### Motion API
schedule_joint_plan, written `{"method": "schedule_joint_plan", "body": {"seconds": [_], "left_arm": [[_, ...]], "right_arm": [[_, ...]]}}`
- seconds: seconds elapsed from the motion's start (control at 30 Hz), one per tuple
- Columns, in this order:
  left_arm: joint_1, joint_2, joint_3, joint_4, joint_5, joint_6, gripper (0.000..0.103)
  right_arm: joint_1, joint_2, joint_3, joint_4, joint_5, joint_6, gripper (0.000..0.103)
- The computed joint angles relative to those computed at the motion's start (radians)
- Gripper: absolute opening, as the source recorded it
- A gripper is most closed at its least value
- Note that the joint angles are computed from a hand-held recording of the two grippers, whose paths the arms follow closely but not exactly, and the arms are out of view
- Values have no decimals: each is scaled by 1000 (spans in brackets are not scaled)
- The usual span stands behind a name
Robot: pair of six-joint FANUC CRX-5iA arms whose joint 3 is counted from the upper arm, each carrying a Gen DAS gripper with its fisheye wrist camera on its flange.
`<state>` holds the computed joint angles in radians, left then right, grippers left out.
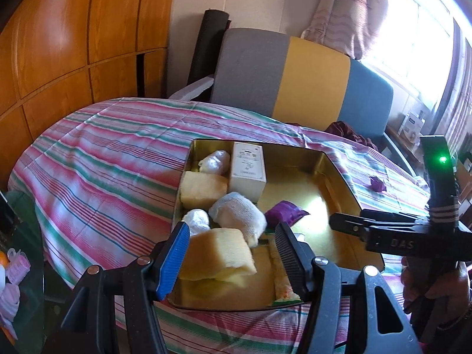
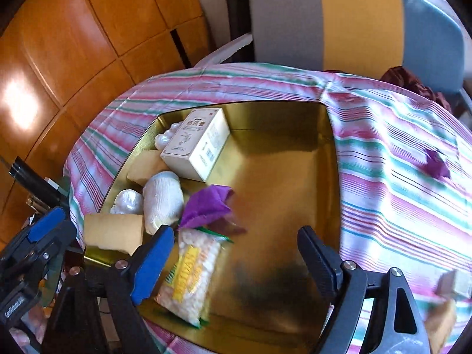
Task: Organize objects
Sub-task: 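Move both tools back toward the remaining items on the tablecloth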
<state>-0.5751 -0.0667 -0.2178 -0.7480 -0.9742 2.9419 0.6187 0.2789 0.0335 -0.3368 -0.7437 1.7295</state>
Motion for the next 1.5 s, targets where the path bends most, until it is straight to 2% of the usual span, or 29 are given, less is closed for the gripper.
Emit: {"method": "schedule_joint_plan", "body": {"seconds": [0.33,0.57,0.8,0.9,1.03,1.13,1.2,1.3,1.4,1.5], "left_arm": [[-23,50,56,21,9,-83,61],[-29,104,108,52,27,-160,61],[-31,158,167,74,55,-238,61],[-25,184,196,94,71,-279,60],[-20,235,257,127,92,-348,60],[-8,288,316,174,113,-425,60],[6,333,363,219,125,-486,60],[33,406,436,312,140,-586,60],[55,484,519,404,141,-666,60],[103,571,590,579,167,-767,60]], "right_arm": [[-77,-82,-89,27,53,-29,90],[-160,-104,-105,60,72,-82,92],[-236,-101,-115,188,107,-177,94],[-280,-96,-128,263,151,-252,94],[-346,-71,-166,438,239,-495,95],[-406,-48,-183,499,277,-645,95],[-441,-37,-176,463,279,-684,95],[-492,-2,-101,319,204,-651,95],[-506,-3,-91,292,198,-658,96],[-520,5,-61,214,166,-605,97]]}}
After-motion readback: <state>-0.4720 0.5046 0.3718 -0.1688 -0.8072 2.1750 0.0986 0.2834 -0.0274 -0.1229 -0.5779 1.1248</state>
